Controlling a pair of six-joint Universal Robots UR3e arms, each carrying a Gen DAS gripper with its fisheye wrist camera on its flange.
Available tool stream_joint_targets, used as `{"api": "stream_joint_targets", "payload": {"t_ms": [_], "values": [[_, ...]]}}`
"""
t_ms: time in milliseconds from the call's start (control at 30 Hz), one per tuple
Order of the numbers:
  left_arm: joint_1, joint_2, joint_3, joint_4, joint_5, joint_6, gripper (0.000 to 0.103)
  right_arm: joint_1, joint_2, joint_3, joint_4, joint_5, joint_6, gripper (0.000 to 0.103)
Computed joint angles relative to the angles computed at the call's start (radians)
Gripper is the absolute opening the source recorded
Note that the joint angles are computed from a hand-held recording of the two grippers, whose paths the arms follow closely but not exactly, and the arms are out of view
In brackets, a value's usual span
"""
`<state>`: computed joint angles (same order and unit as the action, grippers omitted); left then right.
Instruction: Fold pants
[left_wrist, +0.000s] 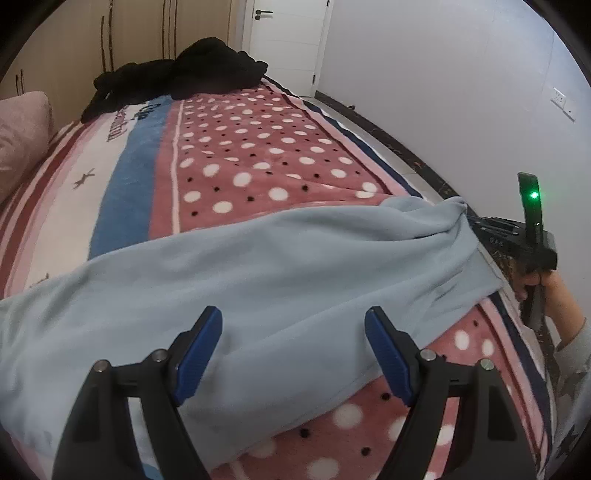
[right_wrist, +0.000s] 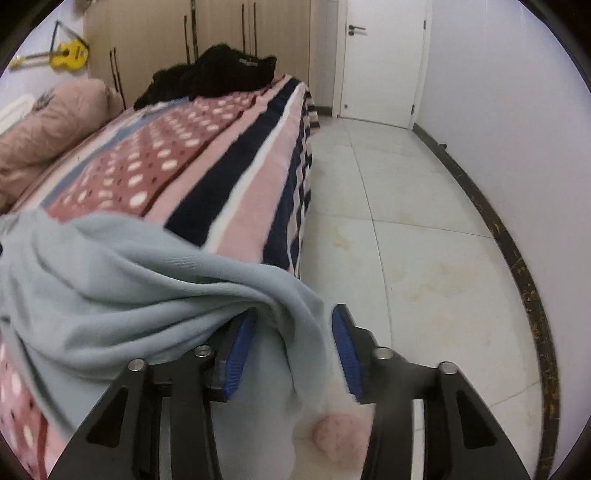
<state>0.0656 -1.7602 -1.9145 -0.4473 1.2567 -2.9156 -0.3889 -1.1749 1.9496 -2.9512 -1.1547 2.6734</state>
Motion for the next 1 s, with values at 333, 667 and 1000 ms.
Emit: {"api": "stream_joint_targets", "payload": {"t_ms": [333,667,1000], "values": [[0.038,-0.008,-0.020,0.018,-0.024,-0.010,0.076,-0.179,-0.374,0.232,0.146,0.126,-0.185,0.002],[0.030,-0.025,0.008,0.015,-0.030,-0.010,0.077,-0.336,-0.701,0.017,0.967,0.150,-0.491,0.001],[0.030,-0.209,0.236,-0.097,0.031,-0.061,0.076,-0.050,-0.103,-0.158,0.423,-0.119,-0.090,0.002]]}}
